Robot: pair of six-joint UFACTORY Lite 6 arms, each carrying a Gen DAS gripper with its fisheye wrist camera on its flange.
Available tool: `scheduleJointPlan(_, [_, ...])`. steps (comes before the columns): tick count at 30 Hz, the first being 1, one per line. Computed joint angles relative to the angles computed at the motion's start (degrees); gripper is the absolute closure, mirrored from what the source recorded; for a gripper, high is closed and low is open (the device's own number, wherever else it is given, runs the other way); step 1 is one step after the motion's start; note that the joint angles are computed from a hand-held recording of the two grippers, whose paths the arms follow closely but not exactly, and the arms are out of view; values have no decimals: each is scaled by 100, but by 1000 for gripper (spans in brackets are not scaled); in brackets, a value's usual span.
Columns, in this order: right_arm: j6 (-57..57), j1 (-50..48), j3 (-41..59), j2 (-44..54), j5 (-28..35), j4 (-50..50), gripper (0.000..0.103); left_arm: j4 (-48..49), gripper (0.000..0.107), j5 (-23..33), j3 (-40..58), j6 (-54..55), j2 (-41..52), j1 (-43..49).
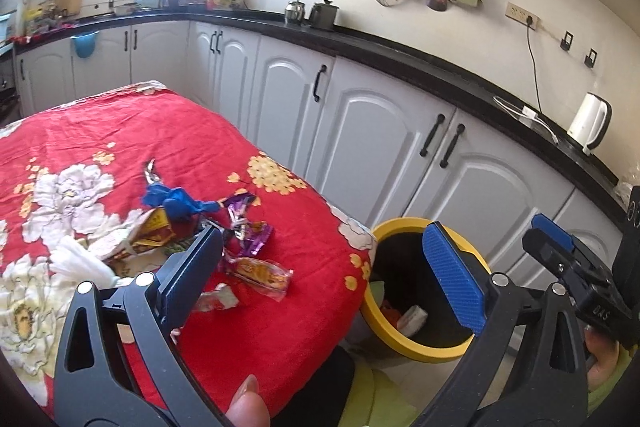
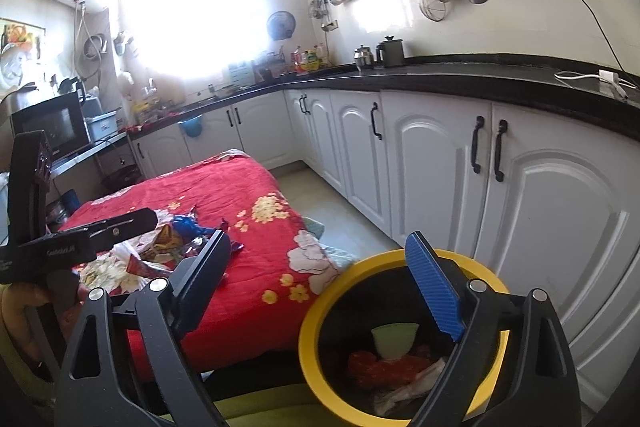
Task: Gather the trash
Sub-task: 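Move both tools back over the wrappers on the table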
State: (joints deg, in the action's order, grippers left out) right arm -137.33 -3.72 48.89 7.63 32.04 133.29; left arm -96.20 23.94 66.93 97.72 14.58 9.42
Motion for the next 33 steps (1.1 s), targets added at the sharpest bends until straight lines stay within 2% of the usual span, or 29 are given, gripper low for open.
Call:
scheduleJointPlan(11, [120,584,151,-7,-276,-59,16,-111,15,44,42,49,-40,470])
scheduleJointPlan(24, [134,1284,561,270,-630,-71,16,209,15,208,495,-508,301,1117])
scheduleJointPlan(33, [154,1737,1171,886,-959,-71,16,540,15,196,971,-1066,728,1554])
